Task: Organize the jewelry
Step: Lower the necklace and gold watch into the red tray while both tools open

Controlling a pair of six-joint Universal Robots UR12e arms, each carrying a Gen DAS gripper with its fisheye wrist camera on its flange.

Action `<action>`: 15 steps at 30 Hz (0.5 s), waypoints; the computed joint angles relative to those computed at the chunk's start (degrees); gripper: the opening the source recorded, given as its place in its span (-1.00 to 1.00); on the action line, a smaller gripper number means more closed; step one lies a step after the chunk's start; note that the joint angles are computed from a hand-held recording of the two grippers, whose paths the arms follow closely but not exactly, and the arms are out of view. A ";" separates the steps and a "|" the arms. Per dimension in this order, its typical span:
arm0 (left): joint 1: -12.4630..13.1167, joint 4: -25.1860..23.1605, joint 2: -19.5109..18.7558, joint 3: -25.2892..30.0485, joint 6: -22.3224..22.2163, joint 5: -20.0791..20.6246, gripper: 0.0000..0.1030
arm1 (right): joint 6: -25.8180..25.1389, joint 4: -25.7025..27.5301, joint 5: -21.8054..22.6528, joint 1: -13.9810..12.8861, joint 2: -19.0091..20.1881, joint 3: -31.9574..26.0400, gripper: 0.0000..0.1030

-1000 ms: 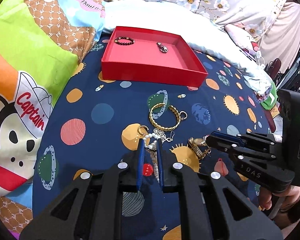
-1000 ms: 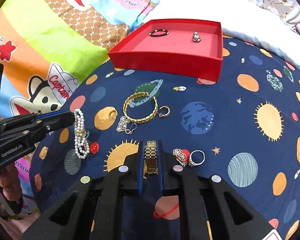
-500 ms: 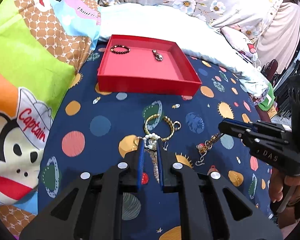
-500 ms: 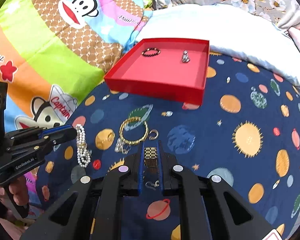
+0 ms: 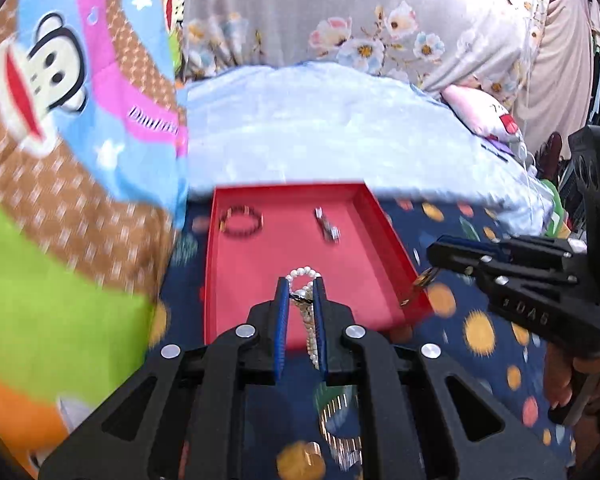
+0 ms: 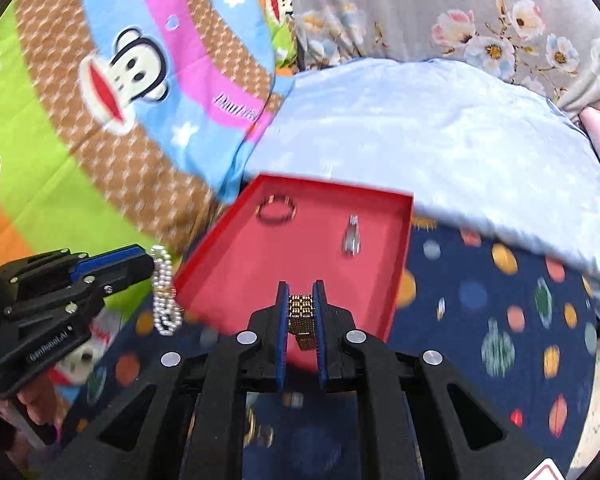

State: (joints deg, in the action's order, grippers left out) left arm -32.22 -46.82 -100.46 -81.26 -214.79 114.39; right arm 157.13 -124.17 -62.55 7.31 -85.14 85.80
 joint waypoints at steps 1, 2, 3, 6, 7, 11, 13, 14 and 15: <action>0.95 1.44 -0.76 0.52 0.46 -0.28 -0.78 | 0.74 -0.37 -0.06 0.37 1.12 -1.03 -0.80; 1.65 1.85 -1.26 0.95 0.67 -0.83 -0.78 | 1.65 -0.99 -0.13 0.71 2.15 -1.87 -0.80; 2.51 2.16 -1.86 1.47 0.95 -1.78 -0.78 | 2.51 -1.84 -0.40 1.13 3.40 -2.79 -0.80; 4.38 2.90 -3.80 2.84 1.17 -2.42 -0.78 | 4.75 -3.74 -1.11 2.01 6.14 -4.36 -0.79; 5.17 2.97 -4.49 3.14 0.98 -3.22 -0.78 | 5.19 -4.30 -1.22 2.15 6.84 -4.58 -0.79; 6.73 1.43 -6.43 3.79 -0.22 -4.22 -0.78 | 6.10 -5.23 -2.42 2.64 9.15 -4.77 -0.79; 7.12 0.07 -7.29 3.79 -0.60 -3.94 -0.78 | 5.47 -4.98 -3.76 2.84 9.74 -4.36 -0.79; 7.29 -0.85 -7.51 3.75 -1.08 -4.30 -0.78 | 5.16 -4.45 -4.35 2.88 9.81 -4.15 -0.79; 7.44 -1.23 -7.52 3.40 -1.52 -4.74 -0.76 | 4.65 -3.97 -4.75 2.78 9.65 -3.66 -0.79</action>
State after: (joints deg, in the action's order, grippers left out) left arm -24.78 -48.05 -107.98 -77.86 -216.32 109.66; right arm 161.78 -128.14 -67.30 10.09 -75.48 82.14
